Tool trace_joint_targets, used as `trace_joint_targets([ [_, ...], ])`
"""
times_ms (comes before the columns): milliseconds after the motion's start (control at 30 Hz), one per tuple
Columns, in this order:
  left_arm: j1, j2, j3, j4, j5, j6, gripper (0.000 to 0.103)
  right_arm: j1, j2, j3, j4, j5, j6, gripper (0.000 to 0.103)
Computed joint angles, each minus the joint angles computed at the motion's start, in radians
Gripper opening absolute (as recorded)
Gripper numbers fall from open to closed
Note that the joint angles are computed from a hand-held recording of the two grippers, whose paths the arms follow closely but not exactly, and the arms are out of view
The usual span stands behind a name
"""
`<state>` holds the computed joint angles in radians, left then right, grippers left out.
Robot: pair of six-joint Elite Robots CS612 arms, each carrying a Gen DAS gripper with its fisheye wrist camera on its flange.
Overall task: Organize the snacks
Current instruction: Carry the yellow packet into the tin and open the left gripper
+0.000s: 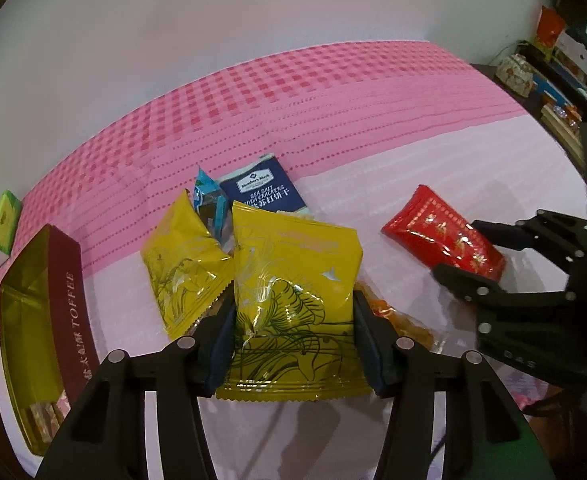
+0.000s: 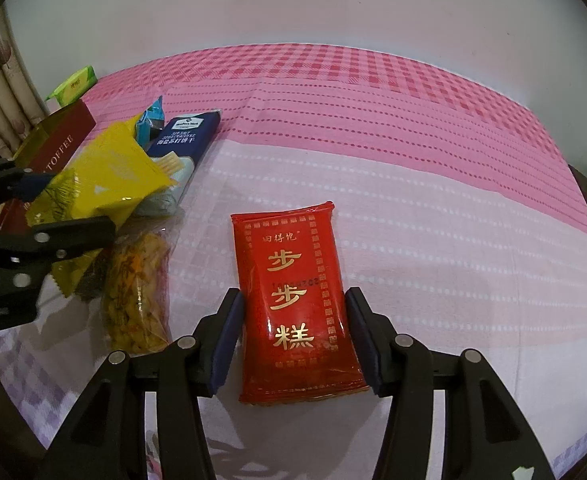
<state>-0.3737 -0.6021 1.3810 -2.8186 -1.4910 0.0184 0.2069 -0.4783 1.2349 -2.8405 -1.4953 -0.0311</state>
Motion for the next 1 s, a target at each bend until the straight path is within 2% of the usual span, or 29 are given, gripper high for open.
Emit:
trace_joint_targets([
  [233,0.005,-0.032,0.035,-0.025,-0.009,-0.017,0.054,0.002,0.003,-0.006,0.002,-0.010,-0.003,0.050],
  [533,0.023,-0.066,0.074,-0.064,0.021,-0.060,0.054,0.004,0.007,-0.015,0.010,-0.022,-0.001,0.050],
  [667,0.045,-0.079,0.085,-0.053,0.017,-0.107,0.054,0.006,0.009,-0.016,0.003,-0.035,0.015,0.049],
  [1000,0.100,-0.100,0.118,-0.071,0.086,-0.179,0.054,0.015,0.009,-0.023,0.012,-0.078,0.049,0.045],
])
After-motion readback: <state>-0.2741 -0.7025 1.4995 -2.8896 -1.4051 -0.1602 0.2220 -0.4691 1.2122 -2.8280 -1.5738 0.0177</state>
